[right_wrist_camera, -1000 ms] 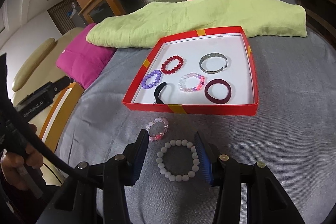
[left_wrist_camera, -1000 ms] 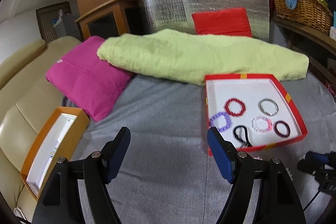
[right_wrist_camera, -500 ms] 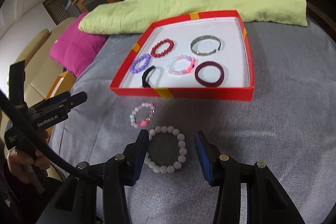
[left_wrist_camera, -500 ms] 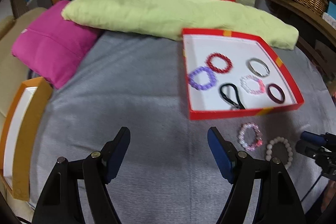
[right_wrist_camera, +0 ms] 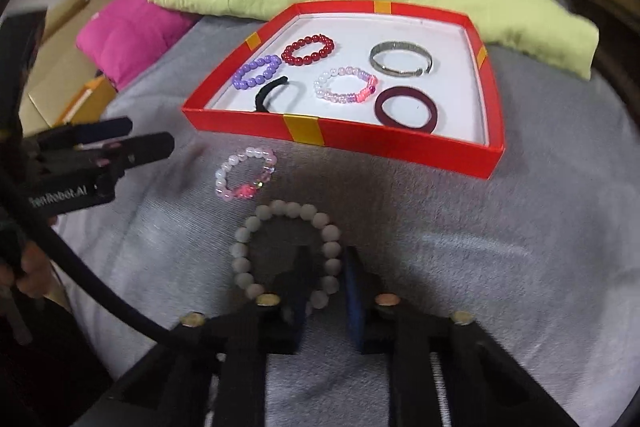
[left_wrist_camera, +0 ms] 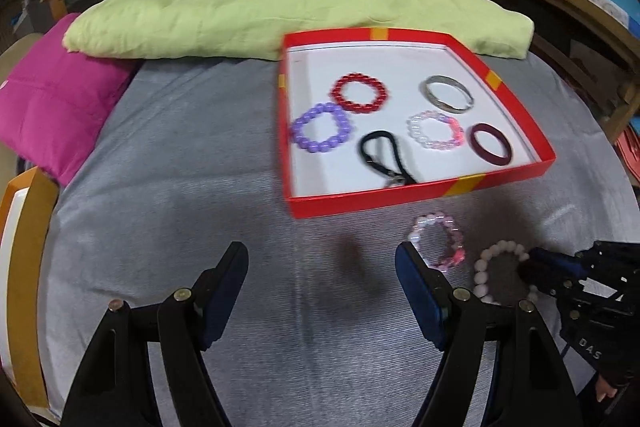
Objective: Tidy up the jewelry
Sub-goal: 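Move the left tool to the pink crystal bracelet while the right approaches the white bead bracelet, then grasp the pink crystal bracelet with the left tool while the right grasps the white bead bracelet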
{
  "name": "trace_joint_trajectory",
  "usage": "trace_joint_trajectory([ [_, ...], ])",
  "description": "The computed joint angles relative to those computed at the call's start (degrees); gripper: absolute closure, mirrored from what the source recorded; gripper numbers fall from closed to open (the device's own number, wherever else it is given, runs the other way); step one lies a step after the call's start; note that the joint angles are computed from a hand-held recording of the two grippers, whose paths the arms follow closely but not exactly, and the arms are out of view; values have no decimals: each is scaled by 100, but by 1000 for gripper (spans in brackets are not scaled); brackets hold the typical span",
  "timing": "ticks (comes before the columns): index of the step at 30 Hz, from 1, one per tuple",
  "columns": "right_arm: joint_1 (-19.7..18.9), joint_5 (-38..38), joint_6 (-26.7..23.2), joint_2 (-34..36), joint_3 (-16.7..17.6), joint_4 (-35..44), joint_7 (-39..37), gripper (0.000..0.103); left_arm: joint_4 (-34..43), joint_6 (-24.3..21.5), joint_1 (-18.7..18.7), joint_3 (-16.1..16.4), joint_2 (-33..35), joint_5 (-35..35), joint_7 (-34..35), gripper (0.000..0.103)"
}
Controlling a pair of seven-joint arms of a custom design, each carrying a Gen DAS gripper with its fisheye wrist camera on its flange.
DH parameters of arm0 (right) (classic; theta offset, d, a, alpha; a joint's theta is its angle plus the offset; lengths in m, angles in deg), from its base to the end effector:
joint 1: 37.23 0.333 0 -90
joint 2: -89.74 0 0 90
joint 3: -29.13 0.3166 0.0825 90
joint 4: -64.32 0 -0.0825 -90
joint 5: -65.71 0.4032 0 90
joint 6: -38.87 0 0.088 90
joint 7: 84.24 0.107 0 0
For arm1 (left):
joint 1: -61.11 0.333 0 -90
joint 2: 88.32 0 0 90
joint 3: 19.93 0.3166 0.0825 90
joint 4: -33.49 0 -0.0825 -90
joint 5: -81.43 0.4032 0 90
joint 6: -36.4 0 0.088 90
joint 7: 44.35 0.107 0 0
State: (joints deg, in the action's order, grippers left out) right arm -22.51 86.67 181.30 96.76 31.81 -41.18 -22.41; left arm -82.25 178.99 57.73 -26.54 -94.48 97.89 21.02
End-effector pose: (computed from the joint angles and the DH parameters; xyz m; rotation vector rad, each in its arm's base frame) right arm 0.6250 0.1929 0.5099 -2.2497 1.2427 -0.2730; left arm 0.5782 -0.1057 0.5568 -1.9127 1.7742 -0.5251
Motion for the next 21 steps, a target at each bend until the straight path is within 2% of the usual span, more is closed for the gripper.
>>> trace_joint_trajectory([
  [6, 11, -251, 340, 43, -74, -8, 322, 92, 212, -98, -84, -51, 227, -203, 391, 26],
  [15, -153, -161, 151, 157, -141, 179, 676, 92, 424, -200, -106, -100, 474, -784, 846, 27],
  [17, -154, -176, 157, 160, -135, 180, 677, 92, 491, -248, -103, -116, 558, -826, 878, 31],
  [21, -165, -105, 96, 220, -122, 244, 682, 92, 529, -256, -63, -121, 630, -1143, 1004, 54],
])
